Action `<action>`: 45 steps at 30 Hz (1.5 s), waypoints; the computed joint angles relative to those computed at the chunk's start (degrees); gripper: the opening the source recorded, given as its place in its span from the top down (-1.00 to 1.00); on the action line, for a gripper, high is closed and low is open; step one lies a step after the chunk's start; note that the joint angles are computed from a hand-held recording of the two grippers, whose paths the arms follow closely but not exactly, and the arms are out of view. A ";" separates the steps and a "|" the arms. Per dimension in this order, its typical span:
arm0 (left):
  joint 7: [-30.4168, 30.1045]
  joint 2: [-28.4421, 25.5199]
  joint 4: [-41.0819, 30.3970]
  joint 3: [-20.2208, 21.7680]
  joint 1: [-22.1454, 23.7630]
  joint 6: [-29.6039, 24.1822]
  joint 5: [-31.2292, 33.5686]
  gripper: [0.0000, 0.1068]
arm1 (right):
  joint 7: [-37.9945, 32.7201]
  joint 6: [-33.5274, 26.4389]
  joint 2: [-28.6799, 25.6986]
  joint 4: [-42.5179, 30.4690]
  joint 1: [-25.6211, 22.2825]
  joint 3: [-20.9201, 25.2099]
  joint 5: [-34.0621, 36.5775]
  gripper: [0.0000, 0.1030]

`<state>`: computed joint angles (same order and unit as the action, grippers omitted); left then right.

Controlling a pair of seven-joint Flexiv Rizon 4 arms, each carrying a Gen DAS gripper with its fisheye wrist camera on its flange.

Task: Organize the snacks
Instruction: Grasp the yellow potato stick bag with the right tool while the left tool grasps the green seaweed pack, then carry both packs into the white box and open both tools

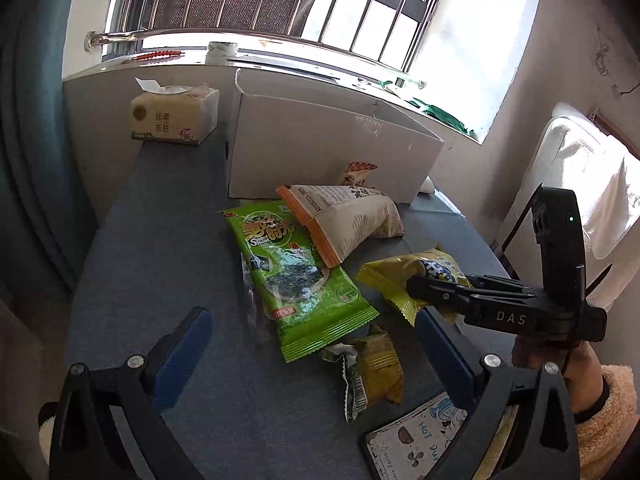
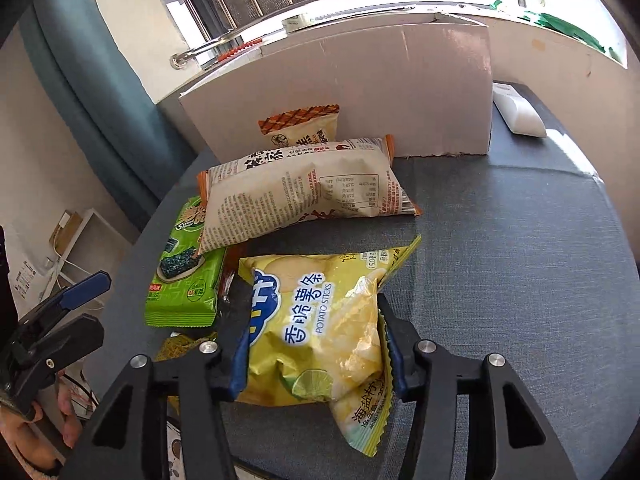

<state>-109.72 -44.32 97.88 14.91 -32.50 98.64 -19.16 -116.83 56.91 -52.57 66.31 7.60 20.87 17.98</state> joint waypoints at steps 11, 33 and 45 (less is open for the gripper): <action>-9.23 -10.07 -21.61 11.16 -3.09 -26.98 4.25 -0.92 | -3.70 5.49 3.78 4.19 -6.30 3.42 7.30 -0.11; -15.13 0.92 -4.66 1.59 4.95 -11.96 20.12 -0.34 | -7.28 3.06 4.43 4.38 -6.41 4.21 10.36 -0.12; -3.88 2.80 -6.55 -6.14 11.75 1.32 16.75 -0.35 | -6.81 -0.92 0.00 -10.16 -2.23 2.77 9.36 -0.12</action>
<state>-113.61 -41.53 91.34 8.77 -20.74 99.96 -2.41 -123.64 55.99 -52.57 56.15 5.37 23.64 27.33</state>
